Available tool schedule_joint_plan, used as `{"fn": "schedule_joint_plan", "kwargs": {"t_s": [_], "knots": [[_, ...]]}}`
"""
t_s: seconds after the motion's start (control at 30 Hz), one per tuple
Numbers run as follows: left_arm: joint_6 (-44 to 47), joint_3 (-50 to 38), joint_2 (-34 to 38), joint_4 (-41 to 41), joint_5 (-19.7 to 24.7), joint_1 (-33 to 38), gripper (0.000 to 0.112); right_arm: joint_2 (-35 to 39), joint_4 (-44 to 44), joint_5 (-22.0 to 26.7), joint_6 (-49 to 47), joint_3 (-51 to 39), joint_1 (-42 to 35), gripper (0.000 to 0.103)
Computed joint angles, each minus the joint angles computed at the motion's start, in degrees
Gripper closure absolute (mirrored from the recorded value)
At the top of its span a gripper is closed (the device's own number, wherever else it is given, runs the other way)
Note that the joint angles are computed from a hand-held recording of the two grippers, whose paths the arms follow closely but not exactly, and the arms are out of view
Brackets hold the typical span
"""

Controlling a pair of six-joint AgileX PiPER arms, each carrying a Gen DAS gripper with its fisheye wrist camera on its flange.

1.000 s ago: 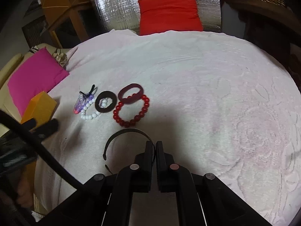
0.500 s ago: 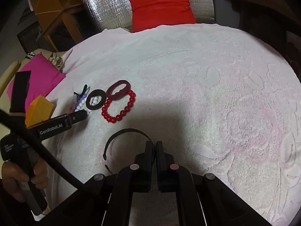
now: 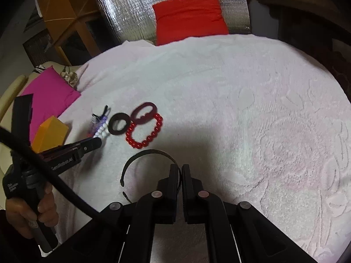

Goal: Organize jewelry
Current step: 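Carry bangle and pearl bracelet into the orange box and open both tools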

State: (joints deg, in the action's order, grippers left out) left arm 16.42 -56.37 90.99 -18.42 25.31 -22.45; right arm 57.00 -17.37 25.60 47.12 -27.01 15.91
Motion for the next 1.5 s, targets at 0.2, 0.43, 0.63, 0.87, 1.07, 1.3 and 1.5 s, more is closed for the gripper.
{"fn": "schedule_joint_plan", "kwargs": {"t_s": [0.2, 0.43, 0.63, 0.87, 1.07, 1.3, 1.5], "knots": [[-0.81, 4.28, -8.71, 0.73, 1.80, 1.32, 0.093, -2.71, -3.24, 0.57, 5.12, -1.11, 3.78, 0.099], [1.80, 7.96, -21.94, -1.40, 5.68, 7.50, 0.093, -0.40, -20.92, 5.62, 28.21, -4.68, 19.22, 0.099], [10.36, 9.55, -32.83, -5.71, 12.97, 23.08, 0.093, 5.84, -30.15, 8.25, 39.98, -10.40, 30.97, 0.099], [32.64, 7.17, -33.91, -20.38, 23.67, 51.80, 0.093, 18.83, -30.66, 5.25, 36.99, -24.26, 38.19, 0.099], [41.70, 9.07, -26.19, -22.64, 24.36, 63.60, 0.093, 35.52, -16.87, 5.26, 17.73, -44.32, 39.82, 0.099], [41.40, 11.09, -19.21, -18.75, 17.17, 64.85, 0.093, 51.91, -5.67, 11.79, 5.16, -62.94, 40.32, 0.099], [34.36, 10.56, -15.57, -12.99, 14.84, 64.13, 0.088, 59.69, -1.63, 13.80, 1.89, -71.96, 38.74, 0.084]]}}
